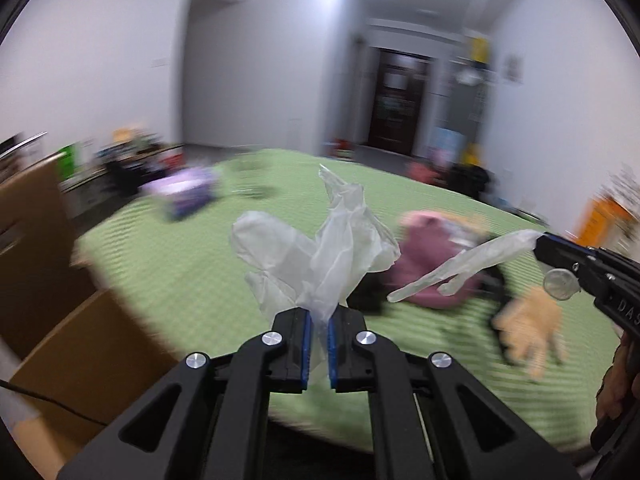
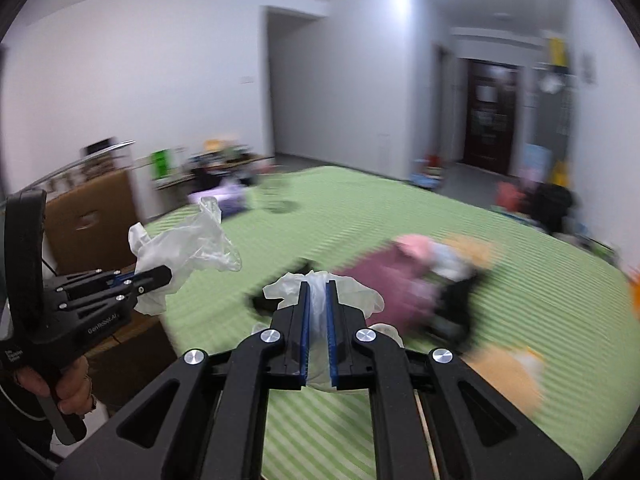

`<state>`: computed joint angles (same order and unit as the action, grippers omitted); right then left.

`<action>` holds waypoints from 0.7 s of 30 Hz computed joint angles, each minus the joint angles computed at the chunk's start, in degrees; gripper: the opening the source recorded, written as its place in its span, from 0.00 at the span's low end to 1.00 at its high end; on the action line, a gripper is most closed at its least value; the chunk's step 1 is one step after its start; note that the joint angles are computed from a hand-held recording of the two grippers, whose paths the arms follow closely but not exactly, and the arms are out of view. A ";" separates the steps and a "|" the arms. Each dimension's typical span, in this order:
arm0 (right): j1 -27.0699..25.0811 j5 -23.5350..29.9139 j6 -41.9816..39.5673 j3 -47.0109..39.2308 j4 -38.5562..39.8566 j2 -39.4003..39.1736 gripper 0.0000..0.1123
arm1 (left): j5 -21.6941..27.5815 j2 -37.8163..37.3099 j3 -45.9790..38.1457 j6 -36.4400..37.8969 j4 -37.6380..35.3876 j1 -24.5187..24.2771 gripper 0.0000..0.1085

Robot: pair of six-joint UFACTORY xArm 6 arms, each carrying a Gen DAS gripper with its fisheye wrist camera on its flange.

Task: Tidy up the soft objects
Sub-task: 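Carry both plastic gloves over the cardboard box with both tools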

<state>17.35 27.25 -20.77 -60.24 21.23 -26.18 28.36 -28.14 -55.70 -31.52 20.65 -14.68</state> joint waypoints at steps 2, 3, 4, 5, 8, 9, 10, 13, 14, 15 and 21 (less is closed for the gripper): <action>3.97 1.11 -5.81 -5.69 5.78 6.37 0.07 | 2.84 -2.30 1.20 -4.35 3.09 4.34 0.03; 5.65 2.01 -8.59 -8.56 8.54 9.34 0.07 | 4.78 -3.74 1.99 -7.32 5.17 7.29 0.03; 7.72 3.59 -11.77 -12.50 11.66 13.19 0.07 | 6.22 -4.59 2.43 -9.30 6.88 9.41 0.03; 9.55 5.07 -13.85 -16.04 13.75 16.56 0.07 | 8.76 -5.53 2.79 -12.53 10.07 12.02 0.03; 13.77 10.23 -18.45 -25.59 18.80 25.02 0.07 | 13.01 -7.05 3.35 -17.38 13.04 18.39 0.03; 15.04 12.03 -19.24 -28.85 19.64 27.75 0.07 | 13.34 -7.31 3.57 -17.99 12.94 20.31 0.03; 16.23 13.55 -19.87 -31.86 20.39 30.21 0.07 | 14.13 -7.47 3.61 -19.21 13.32 22.18 0.03; 18.39 18.58 -20.43 -41.92 21.52 38.28 0.07 | 16.76 -8.14 4.01 -21.06 14.30 26.20 0.03; 18.91 19.80 -20.69 -44.18 21.91 40.03 0.07 | 16.92 -8.13 4.31 -20.85 14.01 27.39 0.03; 19.66 21.48 -21.07 -47.24 22.28 42.42 0.07 | 17.29 -7.86 4.40 -21.04 13.95 28.70 0.03; 21.97 26.60 -19.58 -58.36 20.37 50.83 0.07 | 16.51 -8.54 7.19 -17.04 9.58 35.06 0.03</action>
<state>39.32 53.85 -40.34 -118.60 41.60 24.64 44.87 -36.68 -48.51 -48.56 30.23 20.38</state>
